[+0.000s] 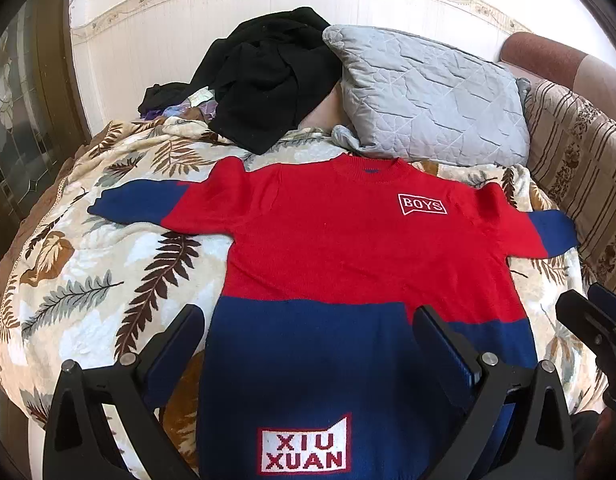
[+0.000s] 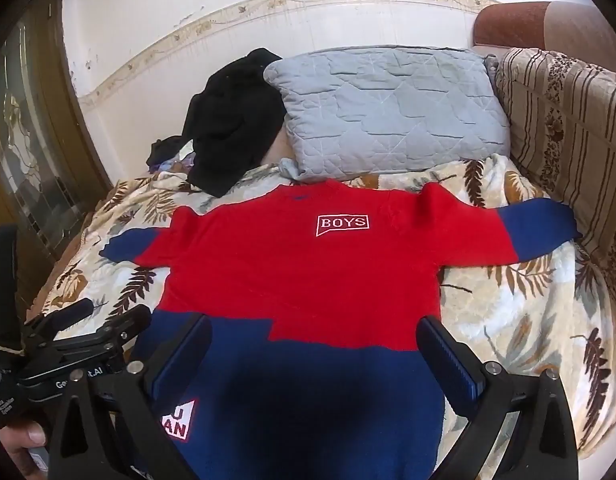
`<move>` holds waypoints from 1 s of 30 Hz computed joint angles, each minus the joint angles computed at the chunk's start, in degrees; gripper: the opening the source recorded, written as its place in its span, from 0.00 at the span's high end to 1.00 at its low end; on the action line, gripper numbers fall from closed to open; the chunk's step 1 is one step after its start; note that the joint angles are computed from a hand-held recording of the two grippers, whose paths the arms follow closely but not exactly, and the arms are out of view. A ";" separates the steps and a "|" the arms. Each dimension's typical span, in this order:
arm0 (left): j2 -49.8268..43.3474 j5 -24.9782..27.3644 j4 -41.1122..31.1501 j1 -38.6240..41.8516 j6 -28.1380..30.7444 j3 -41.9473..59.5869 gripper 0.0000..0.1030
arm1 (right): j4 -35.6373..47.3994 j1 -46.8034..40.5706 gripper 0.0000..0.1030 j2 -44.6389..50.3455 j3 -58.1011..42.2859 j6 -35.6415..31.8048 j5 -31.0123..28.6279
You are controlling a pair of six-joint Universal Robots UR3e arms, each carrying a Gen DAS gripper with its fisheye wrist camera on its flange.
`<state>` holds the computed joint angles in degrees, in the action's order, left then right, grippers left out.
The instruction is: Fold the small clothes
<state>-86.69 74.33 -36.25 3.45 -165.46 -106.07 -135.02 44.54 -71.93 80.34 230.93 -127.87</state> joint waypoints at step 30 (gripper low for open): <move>-3.04 -0.06 -0.14 -1.30 -0.99 2.03 0.00 | -2.19 -2.93 0.00 2.63 -1.01 -2.94 2.64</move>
<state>-89.73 74.27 -36.39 2.15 -166.46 -104.04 -137.21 41.61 -69.30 79.33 227.99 -125.23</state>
